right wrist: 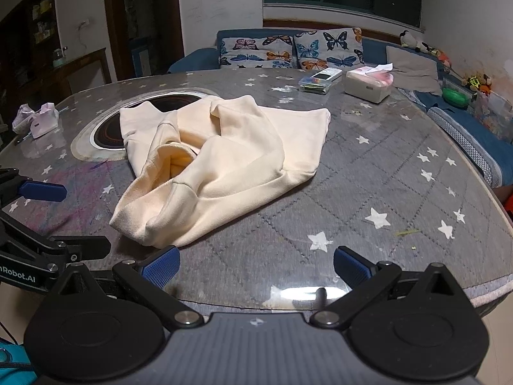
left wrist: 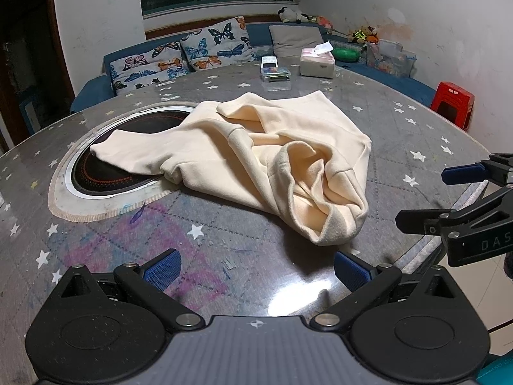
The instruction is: Fold clothes
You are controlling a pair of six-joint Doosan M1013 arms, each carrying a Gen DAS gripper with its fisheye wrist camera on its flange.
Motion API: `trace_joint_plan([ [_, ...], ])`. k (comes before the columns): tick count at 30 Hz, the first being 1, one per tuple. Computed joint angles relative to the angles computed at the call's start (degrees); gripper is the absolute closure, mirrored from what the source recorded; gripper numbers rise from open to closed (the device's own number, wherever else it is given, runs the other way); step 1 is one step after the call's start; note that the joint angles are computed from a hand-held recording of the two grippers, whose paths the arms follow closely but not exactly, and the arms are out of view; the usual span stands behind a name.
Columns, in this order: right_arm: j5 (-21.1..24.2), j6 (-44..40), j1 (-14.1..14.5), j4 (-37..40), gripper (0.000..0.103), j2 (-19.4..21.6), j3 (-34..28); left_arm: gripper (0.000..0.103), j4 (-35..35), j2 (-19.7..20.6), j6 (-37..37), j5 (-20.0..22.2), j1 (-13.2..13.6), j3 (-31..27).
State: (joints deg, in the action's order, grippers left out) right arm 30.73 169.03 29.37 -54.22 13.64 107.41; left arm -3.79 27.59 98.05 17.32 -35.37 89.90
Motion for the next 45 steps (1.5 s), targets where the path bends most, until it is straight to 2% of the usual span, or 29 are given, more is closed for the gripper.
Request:
trace_joint_plan([
  [17,-0.66,-3.76,-0.83,0.21,0.0,0.89,-1.89,0.0,-0.87,0.51,1.37,1.01,0.48,-1.36],
  [26,-2.06,-8.26,-2.07,2.63,0.002,1.63,-3.2,0.0,-5.17,0.72,5.31,1.46,1.75,-2.68],
  [32,-2.94,-10.92,-3.79,3.59,0.009,2.54,-4.93,0.0,-6.19,1.24,6.95,0.78,2.67,-4.27],
  [40,-5.12,-16.62,-6.55,6.51,0.023,5.07,-9.02,0.001,-3.08,4.22,2.19,-0.54,3.65,-9.36],
  [42,-5.81,-19.66,-7.09,8.8,0.027,5.93,-10.32,0.001,-3.23,5.5,0.98,0.07,4.0,-11.41],
  [45,-6.36,-24.87,-7.72,12.18,0.03,7.45,-12.52,0.006,-2.46,7.45,-1.6,1.39,4.46,-14.5],
])
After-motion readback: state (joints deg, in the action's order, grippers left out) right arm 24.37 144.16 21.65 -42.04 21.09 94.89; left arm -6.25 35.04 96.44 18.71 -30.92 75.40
